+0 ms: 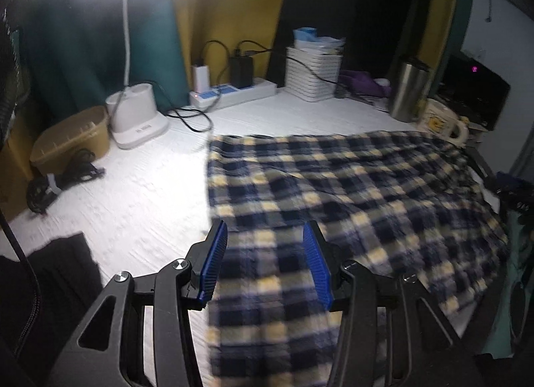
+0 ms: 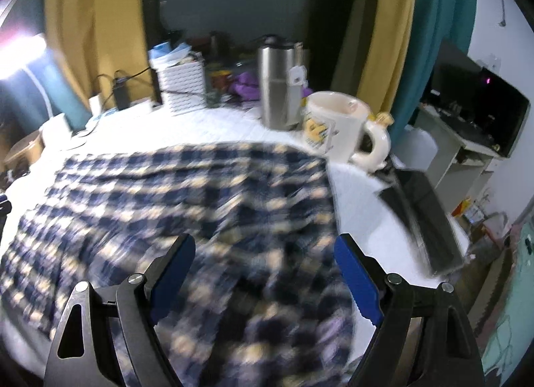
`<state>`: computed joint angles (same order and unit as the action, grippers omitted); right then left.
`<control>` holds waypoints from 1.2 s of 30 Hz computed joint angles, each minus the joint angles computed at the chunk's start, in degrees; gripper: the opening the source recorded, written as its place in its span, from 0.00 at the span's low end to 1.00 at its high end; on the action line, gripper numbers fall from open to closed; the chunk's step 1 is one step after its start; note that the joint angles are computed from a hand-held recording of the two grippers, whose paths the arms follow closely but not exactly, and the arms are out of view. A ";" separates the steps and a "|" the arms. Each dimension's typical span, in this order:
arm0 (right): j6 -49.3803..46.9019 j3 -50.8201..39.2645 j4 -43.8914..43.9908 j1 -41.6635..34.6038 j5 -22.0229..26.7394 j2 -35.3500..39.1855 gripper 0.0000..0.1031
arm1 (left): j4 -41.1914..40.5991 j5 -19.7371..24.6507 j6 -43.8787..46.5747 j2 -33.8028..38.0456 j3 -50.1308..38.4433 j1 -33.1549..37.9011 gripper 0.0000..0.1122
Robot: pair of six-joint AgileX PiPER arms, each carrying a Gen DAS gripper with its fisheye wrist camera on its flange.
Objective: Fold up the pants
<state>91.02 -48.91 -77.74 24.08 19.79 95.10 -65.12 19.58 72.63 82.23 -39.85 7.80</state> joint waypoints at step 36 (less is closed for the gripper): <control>24.27 19.69 -12.33 20.56 12.95 -7.70 0.87 | -5.07 1.90 14.45 -18.63 21.83 -0.22 0.64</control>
